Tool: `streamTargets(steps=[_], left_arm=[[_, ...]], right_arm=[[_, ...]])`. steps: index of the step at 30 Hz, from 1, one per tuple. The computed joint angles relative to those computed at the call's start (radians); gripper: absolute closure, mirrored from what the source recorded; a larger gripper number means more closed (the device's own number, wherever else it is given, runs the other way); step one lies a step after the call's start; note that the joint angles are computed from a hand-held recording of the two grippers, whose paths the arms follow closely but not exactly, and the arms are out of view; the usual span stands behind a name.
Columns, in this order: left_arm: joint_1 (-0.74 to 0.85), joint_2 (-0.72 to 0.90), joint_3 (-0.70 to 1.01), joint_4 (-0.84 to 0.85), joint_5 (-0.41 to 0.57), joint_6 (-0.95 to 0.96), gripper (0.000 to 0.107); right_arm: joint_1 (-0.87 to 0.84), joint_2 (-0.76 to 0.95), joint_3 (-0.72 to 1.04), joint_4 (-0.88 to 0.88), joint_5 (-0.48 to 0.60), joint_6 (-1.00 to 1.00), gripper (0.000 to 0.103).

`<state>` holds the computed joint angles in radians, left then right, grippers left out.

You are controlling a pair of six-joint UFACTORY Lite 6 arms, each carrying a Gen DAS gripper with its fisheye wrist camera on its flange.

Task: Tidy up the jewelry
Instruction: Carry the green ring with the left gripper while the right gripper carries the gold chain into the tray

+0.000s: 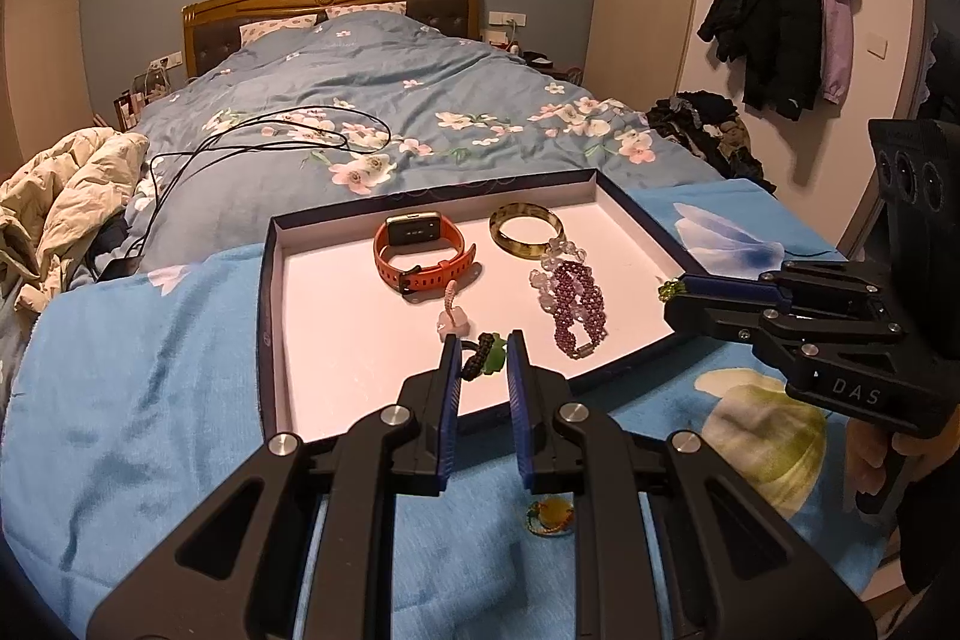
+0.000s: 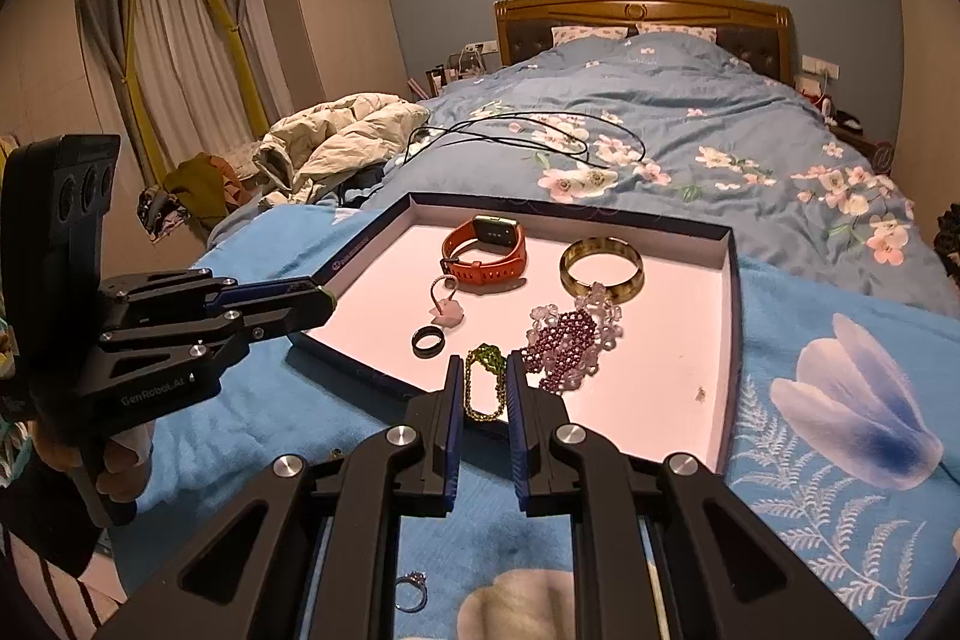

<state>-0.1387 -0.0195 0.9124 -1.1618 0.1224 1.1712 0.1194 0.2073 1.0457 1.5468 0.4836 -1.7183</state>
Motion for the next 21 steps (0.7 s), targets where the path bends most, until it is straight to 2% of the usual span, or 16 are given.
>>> streamTargets(steps=[10,21], left_arm=[[-0.007,0.095,0.062,-0.021,-0.019,0.025,0.091],[-0.013,0.193,0.138,0.090,-0.015,-0.094,0.091]], right_arm=[[0.012,0.106,0.102,-0.062,-0.018,0.067,0.091],[0.025,0.208,0.208,-0.155,-0.048,0.165,0.091]])
